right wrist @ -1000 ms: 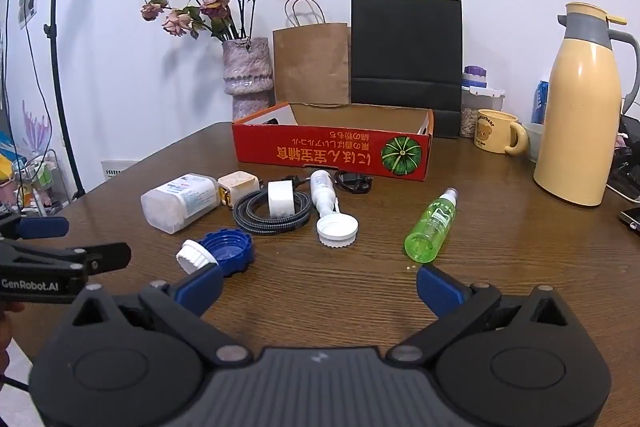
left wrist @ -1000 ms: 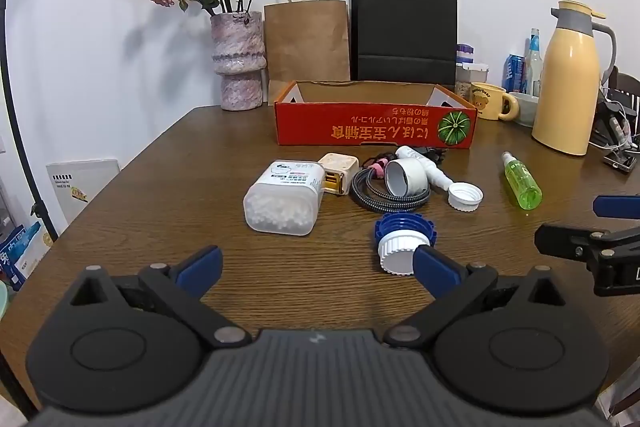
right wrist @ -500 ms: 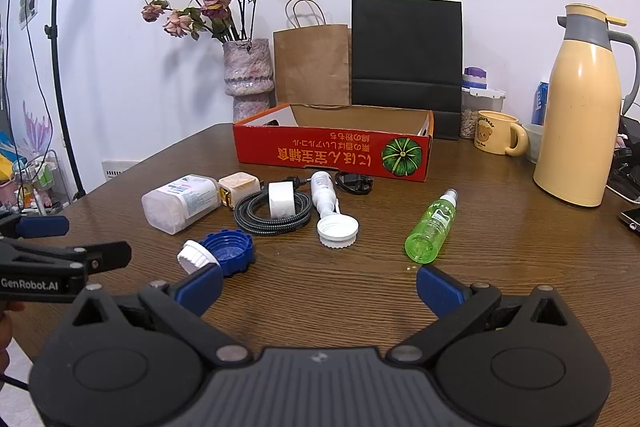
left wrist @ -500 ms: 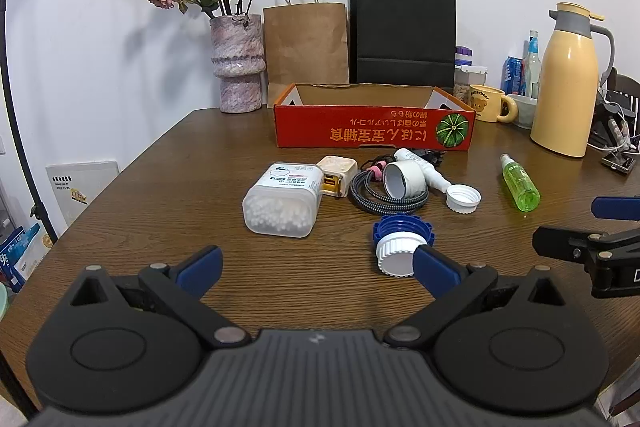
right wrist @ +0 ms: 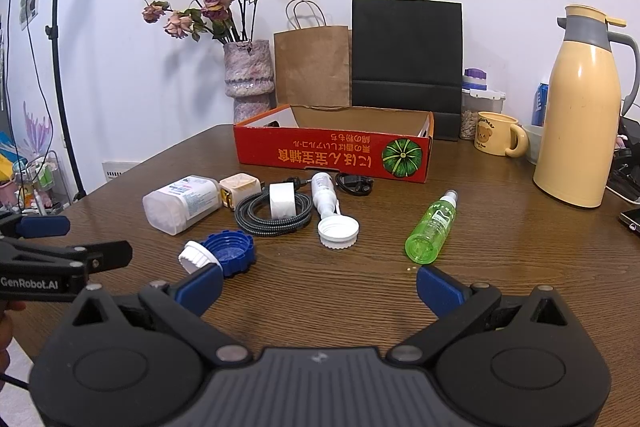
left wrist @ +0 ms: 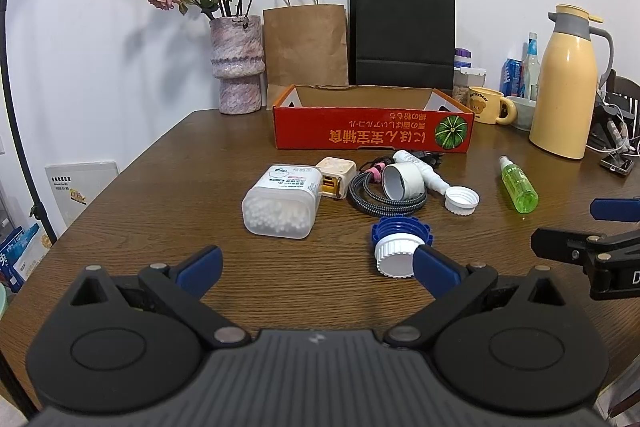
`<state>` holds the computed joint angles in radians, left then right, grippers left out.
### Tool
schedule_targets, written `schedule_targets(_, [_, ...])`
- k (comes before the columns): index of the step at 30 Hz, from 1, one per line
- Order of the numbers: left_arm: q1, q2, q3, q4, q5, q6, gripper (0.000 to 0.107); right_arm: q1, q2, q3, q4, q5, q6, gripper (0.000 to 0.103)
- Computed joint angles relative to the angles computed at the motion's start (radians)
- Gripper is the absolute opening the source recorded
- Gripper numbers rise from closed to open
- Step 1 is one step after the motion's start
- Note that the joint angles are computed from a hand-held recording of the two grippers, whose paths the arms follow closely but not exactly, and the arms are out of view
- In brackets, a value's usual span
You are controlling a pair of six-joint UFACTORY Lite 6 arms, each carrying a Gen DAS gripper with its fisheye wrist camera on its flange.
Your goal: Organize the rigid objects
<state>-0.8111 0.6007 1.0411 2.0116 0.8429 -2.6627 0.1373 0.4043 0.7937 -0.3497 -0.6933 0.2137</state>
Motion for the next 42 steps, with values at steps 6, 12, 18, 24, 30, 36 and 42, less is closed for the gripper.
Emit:
schedule_targets(6, [-0.001, 0.002, 0.001, 0.000, 0.001, -0.002, 0.103, 0.001, 0.000, -0.001, 0.002, -0.001, -0.001, 0.103])
schedule_targets(12, [-0.002, 0.005, 0.002, 0.001, 0.004, -0.003, 0.103, 0.001, 0.000, -0.002, 0.003, -0.003, -0.002, 0.103])
schedule_targets(18, [-0.002, 0.005, 0.003, -0.001, 0.003, -0.002, 0.103, 0.002, -0.001, -0.003, 0.003, -0.002, -0.002, 0.103])
schedule_targets(24, [-0.002, 0.005, 0.003, 0.001, 0.004, -0.003, 0.103, 0.002, -0.003, -0.004, 0.004, -0.002, -0.003, 0.103])
schedule_targets(30, [-0.004, 0.002, 0.004, -0.004, 0.004, 0.003, 0.103, 0.004, -0.004, -0.003, 0.006, -0.001, -0.003, 0.103])
schedule_targets(36, [-0.004, -0.003, 0.000, -0.002, 0.002, 0.002, 0.103, 0.003, -0.006, -0.003, 0.005, 0.002, -0.002, 0.103])
schedule_targets(42, [-0.005, -0.009, 0.003, -0.009, 0.001, 0.011, 0.103, 0.006, -0.014, -0.019, 0.012, -0.006, -0.008, 0.103])
